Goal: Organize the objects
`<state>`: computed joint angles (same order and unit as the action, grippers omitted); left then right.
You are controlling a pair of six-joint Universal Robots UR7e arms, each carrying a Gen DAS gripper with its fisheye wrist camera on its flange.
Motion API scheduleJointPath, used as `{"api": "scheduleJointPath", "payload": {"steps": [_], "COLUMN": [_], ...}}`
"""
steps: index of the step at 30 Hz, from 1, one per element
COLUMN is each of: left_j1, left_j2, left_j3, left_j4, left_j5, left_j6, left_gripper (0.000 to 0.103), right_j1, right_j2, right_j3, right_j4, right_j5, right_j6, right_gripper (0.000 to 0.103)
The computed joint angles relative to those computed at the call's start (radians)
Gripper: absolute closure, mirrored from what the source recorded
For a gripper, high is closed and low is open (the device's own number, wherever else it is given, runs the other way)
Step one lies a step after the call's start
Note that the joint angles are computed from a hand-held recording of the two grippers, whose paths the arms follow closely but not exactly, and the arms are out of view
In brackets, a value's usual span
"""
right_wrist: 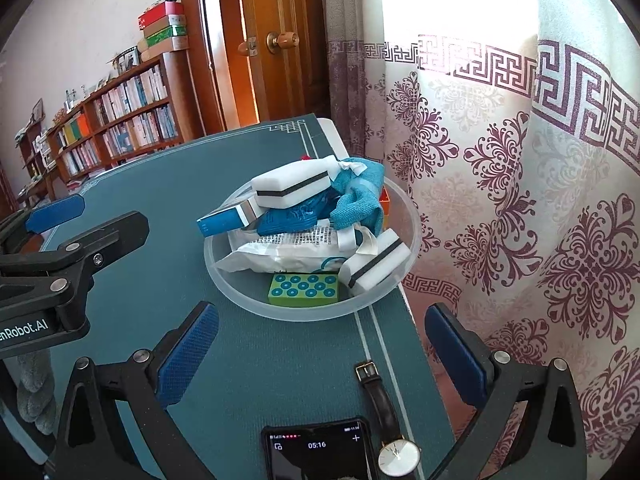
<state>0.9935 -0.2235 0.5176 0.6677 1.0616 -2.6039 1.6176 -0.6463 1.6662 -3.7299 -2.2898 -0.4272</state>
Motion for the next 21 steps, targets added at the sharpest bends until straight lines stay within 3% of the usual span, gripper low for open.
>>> {"api": "scheduleJointPath", "payload": {"steps": [13, 21], "left_j1": [-0.004, 0.002], "left_j2": [0.008, 0.056], "left_j3": [0.017, -0.067], "left_j4": [-0.033, 0.026], "left_j5": [-0.032, -0.035], "left_j6": [0.039, 0.037], "left_gripper": [0.000, 0.000], "right_j1": [-0.017, -0.026], "right_j2": [0.003, 0.021], "right_j3": [-0.011, -0.041], "right_j4": [0.006, 0.027], "right_j5": [-0.027, -0.034], "right_j6": [0.013, 0.005], "right_gripper": [0.000, 0.000]}}
